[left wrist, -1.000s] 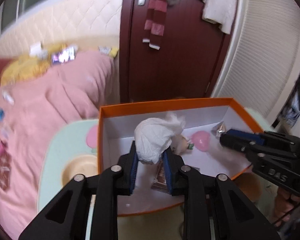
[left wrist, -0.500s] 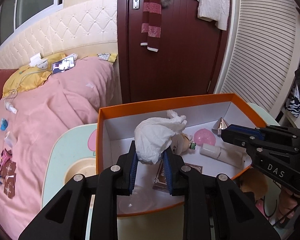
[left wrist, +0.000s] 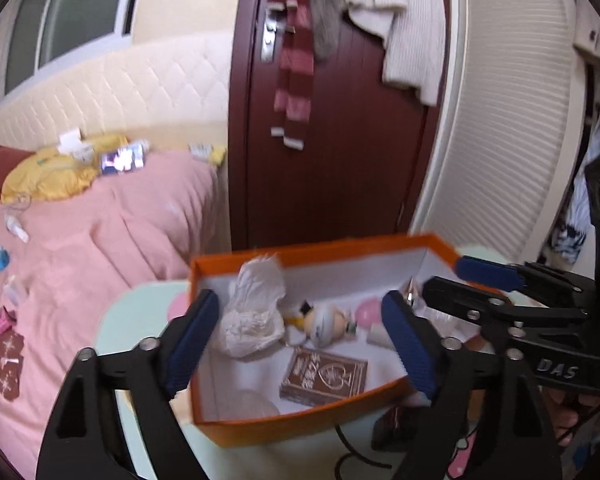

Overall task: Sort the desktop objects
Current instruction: 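Carry the bag and tube over the orange box and release both inside, then withdraw both open grippers from the box back over the table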

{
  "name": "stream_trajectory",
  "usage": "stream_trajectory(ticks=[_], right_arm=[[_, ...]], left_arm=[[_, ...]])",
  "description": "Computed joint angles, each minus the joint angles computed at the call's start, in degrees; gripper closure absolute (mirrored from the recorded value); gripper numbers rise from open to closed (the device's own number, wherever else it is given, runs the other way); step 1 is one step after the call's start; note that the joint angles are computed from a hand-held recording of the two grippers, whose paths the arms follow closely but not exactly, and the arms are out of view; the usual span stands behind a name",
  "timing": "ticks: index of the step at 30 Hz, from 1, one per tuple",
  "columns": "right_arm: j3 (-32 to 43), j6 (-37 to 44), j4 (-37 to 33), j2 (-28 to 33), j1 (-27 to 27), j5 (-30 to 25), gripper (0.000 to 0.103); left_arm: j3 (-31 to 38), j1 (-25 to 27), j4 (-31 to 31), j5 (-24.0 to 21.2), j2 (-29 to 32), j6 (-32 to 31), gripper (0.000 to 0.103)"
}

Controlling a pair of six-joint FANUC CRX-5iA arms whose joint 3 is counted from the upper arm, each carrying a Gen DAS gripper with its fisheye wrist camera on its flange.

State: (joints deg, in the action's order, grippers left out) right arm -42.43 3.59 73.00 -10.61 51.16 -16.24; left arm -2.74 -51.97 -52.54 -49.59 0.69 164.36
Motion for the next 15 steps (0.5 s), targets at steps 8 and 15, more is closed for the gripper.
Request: stream_trajectory(ticks=[8,15], right_arm=[[-2.28,-4.60,4.25,-3.54,-1.02,-2.15,0.039],[-5.04,-0.27,-4.74,-9.14,3.12,-8.40,0.039]], left_arm=[[-2.28,-1.00,-2.03,-1.87,-3.52,5.91,0.019],[-3.49,-1.59,2.71,-4.05,-4.73,4.74,0.019]])
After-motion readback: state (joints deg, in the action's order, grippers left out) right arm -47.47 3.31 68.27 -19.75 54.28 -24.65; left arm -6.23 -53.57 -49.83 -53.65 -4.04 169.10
